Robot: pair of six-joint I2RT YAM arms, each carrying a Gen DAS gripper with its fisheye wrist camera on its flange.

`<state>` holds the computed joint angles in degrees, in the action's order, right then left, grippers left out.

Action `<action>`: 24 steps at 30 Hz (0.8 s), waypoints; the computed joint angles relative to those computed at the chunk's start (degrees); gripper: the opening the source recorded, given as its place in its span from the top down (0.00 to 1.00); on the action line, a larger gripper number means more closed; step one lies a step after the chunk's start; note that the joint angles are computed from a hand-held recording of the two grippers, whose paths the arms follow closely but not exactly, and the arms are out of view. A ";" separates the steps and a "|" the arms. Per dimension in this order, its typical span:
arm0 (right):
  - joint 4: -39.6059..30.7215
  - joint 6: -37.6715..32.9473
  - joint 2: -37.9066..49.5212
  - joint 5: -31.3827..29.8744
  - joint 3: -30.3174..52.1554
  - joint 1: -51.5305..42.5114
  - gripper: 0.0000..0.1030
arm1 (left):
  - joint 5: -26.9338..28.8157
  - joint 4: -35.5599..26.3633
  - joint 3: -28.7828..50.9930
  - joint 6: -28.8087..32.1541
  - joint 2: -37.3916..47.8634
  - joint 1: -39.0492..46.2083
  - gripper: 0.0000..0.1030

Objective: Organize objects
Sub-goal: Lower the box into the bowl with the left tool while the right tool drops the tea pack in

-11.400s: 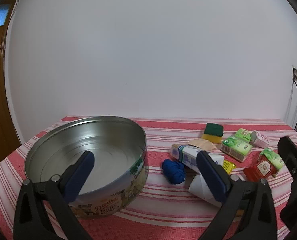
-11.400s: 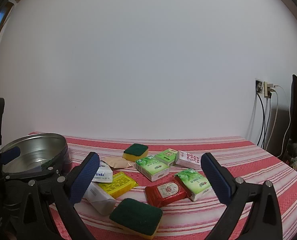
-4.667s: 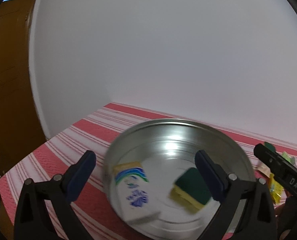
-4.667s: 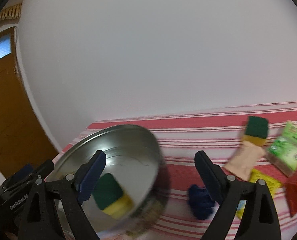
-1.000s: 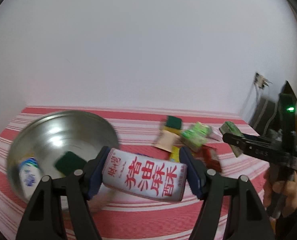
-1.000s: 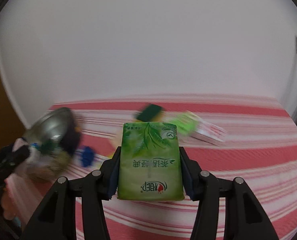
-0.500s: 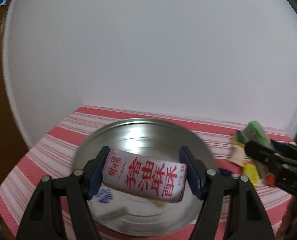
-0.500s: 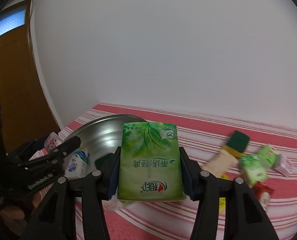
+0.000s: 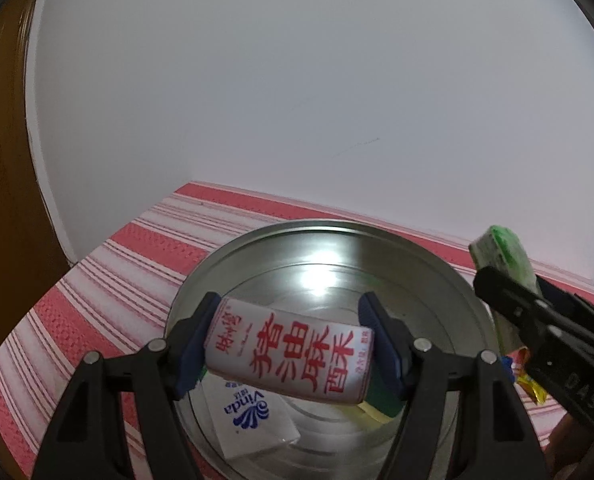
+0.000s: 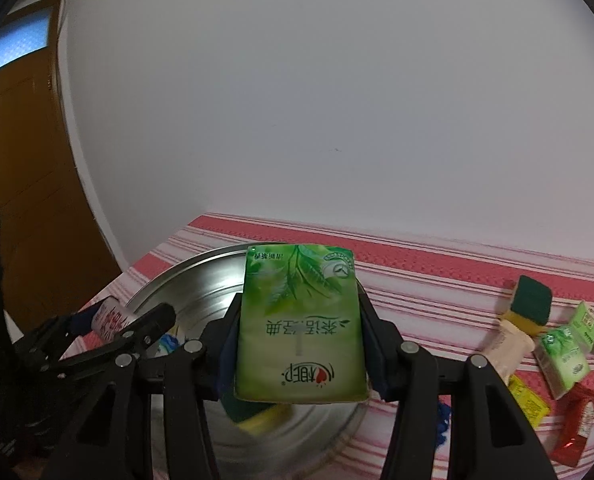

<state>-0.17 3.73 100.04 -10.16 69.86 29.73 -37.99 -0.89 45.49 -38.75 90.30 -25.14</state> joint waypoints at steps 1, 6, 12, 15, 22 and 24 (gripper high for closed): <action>-0.20 0.42 1.20 0.19 1.03 0.19 0.47 | 0.44 -0.16 0.01 -0.27 -0.03 0.58 0.32; -0.20 -0.20 5.50 4.55 4.95 1.76 0.47 | 2.43 -0.77 0.99 -0.63 1.06 3.30 0.32; -1.21 -1.14 7.37 9.70 6.91 3.94 0.47 | 2.34 -3.70 3.15 -1.08 3.20 3.57 0.32; -1.07 -1.72 8.02 11.02 6.61 4.20 0.47 | 3.00 -4.07 4.01 -1.29 4.98 4.40 0.32; 1.42 -1.97 7.33 8.90 4.45 3.28 0.46 | 1.53 -7.25 5.99 -2.37 6.53 3.76 0.31; 1.20 -2.39 7.15 8.71 4.42 3.22 0.43 | 1.36 -9.50 7.50 -3.13 7.50 3.67 0.31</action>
